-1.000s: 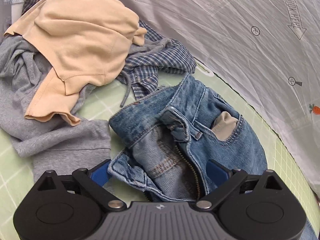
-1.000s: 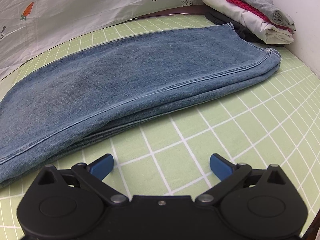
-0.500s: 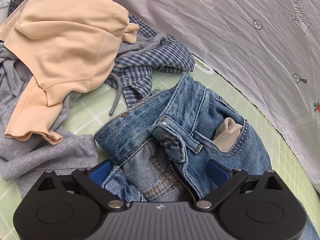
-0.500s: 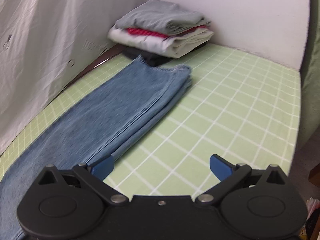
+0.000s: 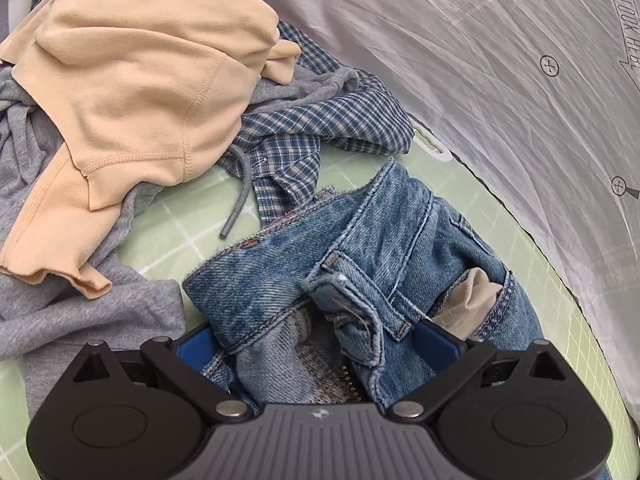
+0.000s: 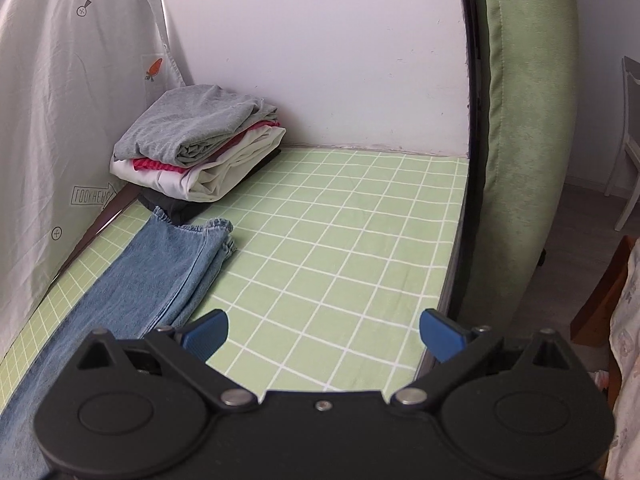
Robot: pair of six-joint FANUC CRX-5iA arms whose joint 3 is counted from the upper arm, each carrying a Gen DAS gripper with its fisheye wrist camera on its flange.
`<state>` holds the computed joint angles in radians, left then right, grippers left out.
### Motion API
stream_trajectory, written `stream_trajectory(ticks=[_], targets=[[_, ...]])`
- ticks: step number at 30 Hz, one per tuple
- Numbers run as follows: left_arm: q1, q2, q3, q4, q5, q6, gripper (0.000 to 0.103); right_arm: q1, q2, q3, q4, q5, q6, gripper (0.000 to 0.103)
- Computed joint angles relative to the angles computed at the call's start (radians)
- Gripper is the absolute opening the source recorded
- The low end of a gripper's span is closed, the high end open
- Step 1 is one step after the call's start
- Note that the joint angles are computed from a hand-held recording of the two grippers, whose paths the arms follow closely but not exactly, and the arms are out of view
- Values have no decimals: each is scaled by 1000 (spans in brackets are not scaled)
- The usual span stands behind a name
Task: Fold clothes
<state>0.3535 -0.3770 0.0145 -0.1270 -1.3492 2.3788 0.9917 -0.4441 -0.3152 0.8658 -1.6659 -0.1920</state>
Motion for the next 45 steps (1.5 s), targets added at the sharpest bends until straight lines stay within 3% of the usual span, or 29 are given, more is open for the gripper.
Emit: stream_trajectory(ticks=[8, 18, 24, 28, 34, 40, 43, 45], targets=[[-13, 14, 34, -9, -16, -20, 80, 10, -23, -15, 8, 35, -12, 103], [-45, 44, 64, -22, -43, -1, 85, 64, -117, -69, 72, -1, -41, 103], [-61, 14, 20, 19, -8, 31, 90, 57, -140, -81, 71, -3, -37, 103], [-92, 1, 12, 9, -4, 30, 92, 5, -134, -74, 53, 52, -6, 103], [-97, -44, -21, 24, 17, 22, 93, -142, -71, -35, 0, 214, 114, 103], [-75, -100, -72, 49, 82, 80, 98, -286, 45, 52, -107, 362, 235, 103], [-44, -130, -120, 74, 134, 131, 100, -321, 108, 98, -127, 396, 279, 103], [-36, -108, -117, 80, 126, 130, 101, -332, 136, 120, -132, 416, 290, 103]])
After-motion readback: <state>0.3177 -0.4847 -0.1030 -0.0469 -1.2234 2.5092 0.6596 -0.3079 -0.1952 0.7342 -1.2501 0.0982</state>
